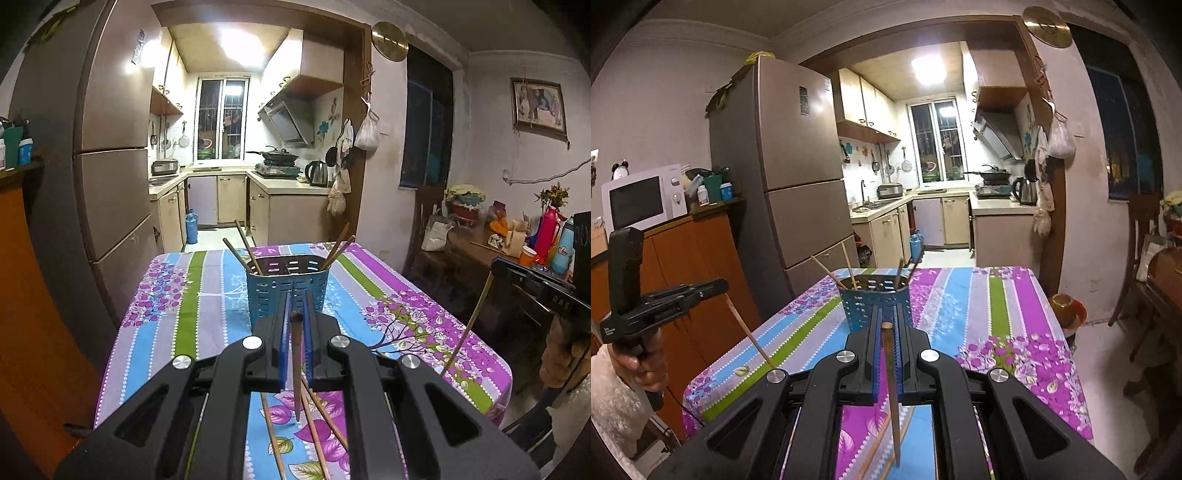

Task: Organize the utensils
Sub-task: 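Lift both held chopsticks and carry them over the blue holder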

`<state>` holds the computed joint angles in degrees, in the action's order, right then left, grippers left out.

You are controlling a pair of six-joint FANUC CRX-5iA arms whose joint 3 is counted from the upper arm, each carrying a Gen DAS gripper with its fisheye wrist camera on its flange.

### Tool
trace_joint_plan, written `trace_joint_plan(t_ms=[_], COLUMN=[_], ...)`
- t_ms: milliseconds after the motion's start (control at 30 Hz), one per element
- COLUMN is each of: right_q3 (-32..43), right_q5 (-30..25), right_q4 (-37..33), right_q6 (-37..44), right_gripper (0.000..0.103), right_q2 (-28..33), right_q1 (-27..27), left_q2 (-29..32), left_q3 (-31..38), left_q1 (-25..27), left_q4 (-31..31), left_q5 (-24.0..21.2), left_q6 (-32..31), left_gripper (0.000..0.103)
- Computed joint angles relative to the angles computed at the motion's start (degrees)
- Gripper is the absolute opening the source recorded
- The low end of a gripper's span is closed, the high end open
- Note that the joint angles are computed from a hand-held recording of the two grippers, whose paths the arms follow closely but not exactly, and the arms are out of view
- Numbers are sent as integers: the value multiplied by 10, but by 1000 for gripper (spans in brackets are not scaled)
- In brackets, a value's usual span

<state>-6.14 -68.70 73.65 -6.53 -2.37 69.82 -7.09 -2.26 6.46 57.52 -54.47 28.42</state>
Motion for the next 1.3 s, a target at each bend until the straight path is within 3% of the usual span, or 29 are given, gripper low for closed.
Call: trace_joint_plan(t_ms=[900, 1100, 1300], right_q3=[74, 160, 287], right_q5=[35, 58, 68], right_q4=[-39, -49, -28], right_q6=[69, 126, 198], right_gripper=[7, 7, 7], right_q2=[27, 63, 132], right_q1=[-27, -59, -97], left_q2=[15, 52, 110], left_q3=[34, 98, 192], left_q1=[-17, -44, -90], left_q4=[14, 27, 25], left_q5=[16, 41, 111], left_q6=[-20, -6, 2], left_gripper=[5, 5, 5])
